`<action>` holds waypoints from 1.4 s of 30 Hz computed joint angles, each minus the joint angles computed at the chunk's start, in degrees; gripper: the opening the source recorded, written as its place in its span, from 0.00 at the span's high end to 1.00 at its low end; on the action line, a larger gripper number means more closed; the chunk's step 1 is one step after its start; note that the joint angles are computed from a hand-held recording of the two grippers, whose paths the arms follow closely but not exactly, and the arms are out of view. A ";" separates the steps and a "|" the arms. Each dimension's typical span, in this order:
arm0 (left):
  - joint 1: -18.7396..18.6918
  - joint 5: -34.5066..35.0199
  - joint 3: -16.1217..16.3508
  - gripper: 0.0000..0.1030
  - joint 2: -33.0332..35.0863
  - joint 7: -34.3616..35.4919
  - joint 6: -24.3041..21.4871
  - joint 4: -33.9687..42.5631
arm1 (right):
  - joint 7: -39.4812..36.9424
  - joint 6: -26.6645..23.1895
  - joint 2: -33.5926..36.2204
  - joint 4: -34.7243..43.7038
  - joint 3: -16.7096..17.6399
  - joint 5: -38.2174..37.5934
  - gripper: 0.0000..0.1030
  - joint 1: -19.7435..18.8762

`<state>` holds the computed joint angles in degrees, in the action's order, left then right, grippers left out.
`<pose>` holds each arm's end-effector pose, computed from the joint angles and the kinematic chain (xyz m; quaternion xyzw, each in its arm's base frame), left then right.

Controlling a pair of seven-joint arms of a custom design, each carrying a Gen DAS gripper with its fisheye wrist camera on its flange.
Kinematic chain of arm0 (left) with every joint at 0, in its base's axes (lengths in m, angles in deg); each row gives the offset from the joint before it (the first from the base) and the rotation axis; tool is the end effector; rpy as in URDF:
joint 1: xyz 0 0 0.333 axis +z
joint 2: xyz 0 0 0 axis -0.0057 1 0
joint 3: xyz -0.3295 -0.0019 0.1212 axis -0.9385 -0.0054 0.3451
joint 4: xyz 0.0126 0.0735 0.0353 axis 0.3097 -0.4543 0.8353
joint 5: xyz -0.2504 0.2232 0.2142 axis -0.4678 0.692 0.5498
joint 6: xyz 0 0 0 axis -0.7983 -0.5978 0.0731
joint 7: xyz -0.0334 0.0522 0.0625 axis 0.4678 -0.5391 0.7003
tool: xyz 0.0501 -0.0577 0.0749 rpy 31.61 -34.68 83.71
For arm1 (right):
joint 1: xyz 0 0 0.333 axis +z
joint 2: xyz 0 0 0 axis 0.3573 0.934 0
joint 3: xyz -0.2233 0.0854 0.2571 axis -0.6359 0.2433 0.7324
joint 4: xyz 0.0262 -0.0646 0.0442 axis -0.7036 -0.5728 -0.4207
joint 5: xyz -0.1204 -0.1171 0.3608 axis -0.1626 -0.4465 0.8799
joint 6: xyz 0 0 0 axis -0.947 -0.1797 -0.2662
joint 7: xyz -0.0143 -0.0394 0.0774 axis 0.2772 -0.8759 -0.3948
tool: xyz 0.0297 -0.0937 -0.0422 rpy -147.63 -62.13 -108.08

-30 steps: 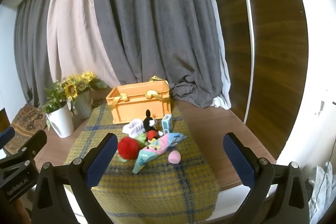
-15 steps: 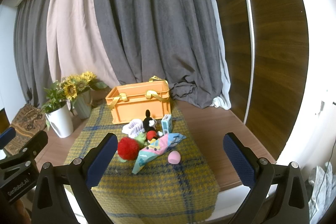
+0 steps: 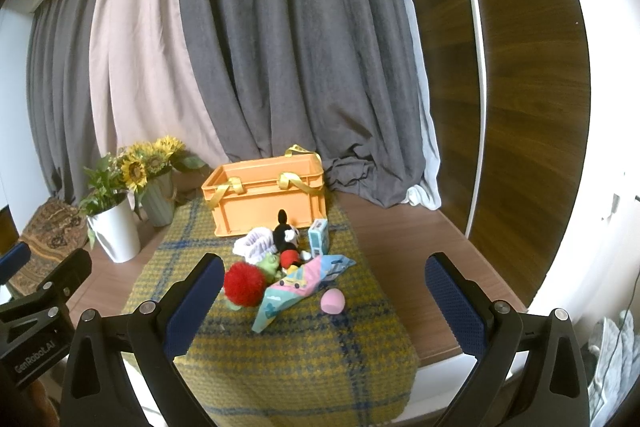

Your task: Organize soft objects

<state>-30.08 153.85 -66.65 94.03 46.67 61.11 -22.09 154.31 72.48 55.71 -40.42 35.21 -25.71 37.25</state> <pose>0.6362 -0.4030 0.6302 -0.6004 0.5612 -0.3683 0.4345 0.6587 0.2039 0.6458 -0.5582 0.6201 -0.3846 0.3949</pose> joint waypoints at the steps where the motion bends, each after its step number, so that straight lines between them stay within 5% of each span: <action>1: -0.02 0.02 0.03 0.00 0.02 -0.04 0.00 0.02 | -0.07 -0.03 0.01 0.01 0.02 0.05 0.01 0.00; 42: 0.13 -3.08 0.22 0.00 2.77 3.79 0.61 4.01 | 0.93 -0.90 1.22 0.52 -0.40 -0.71 0.01 0.50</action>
